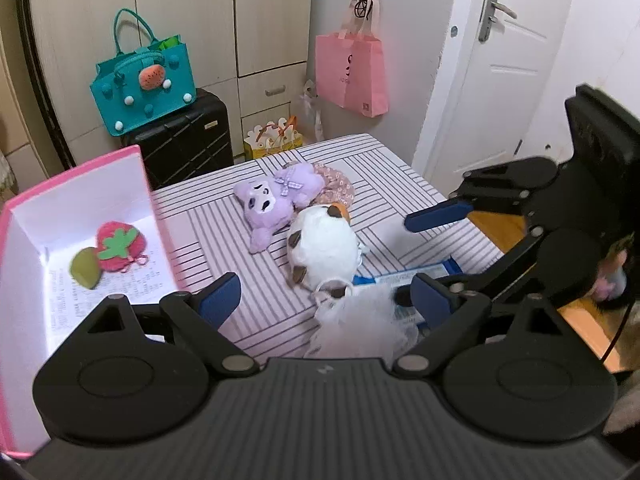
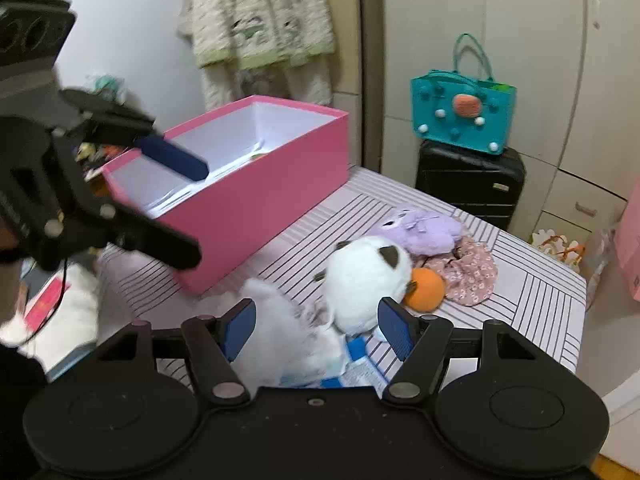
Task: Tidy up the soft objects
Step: 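Grasp the white panda plush with the left tool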
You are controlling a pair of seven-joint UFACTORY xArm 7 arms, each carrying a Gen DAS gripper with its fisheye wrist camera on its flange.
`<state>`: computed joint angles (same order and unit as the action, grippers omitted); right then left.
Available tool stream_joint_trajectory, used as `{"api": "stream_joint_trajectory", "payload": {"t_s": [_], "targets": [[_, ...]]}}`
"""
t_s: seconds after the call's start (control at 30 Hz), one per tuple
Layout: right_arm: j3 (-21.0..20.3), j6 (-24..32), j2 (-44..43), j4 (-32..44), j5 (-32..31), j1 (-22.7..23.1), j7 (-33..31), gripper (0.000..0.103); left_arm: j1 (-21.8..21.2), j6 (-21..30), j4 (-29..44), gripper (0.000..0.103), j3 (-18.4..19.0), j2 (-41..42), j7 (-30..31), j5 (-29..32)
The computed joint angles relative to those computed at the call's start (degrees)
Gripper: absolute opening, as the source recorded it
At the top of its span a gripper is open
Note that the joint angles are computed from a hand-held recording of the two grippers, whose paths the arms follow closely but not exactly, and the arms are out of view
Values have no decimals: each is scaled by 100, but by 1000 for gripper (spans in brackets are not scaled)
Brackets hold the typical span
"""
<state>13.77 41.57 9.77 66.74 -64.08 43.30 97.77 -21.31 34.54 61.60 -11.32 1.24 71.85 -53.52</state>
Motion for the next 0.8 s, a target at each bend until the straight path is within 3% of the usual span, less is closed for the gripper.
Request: {"api": "stream_joint_trajectory", "payload": {"t_s": [0.1,0.23,0.37,0.47,0.63,0.73,0.8], "targets": [[-65,364,195,57,-452,111,356,72,-38,-145,108,91,-81,234,96,-286],[-118,975,492,184,-831,286,249,72,-53,-418,240,91,-242,503,364,-793],[-229,594,539,44,-984,178,755,73,-69,-530,433,90,-395,812,435,-1054],[-314,187,524,-137,-1326,84,1607,73,-83,-569,559,89,-494,1034,313,-1007],[-347,33,651,-139,-1441,-26,2293,73,-127,-1000,763,88,-667,1391,100,-880],[-379,-102,697,-135,-1544,-60,2494,72,-51,-1138,897,77,-778,1601,-101,-877],[-428,-358,684,-172,-1825,-106,2960,72,-29,-1188,982,68,-817,1736,-301,-749]]}}
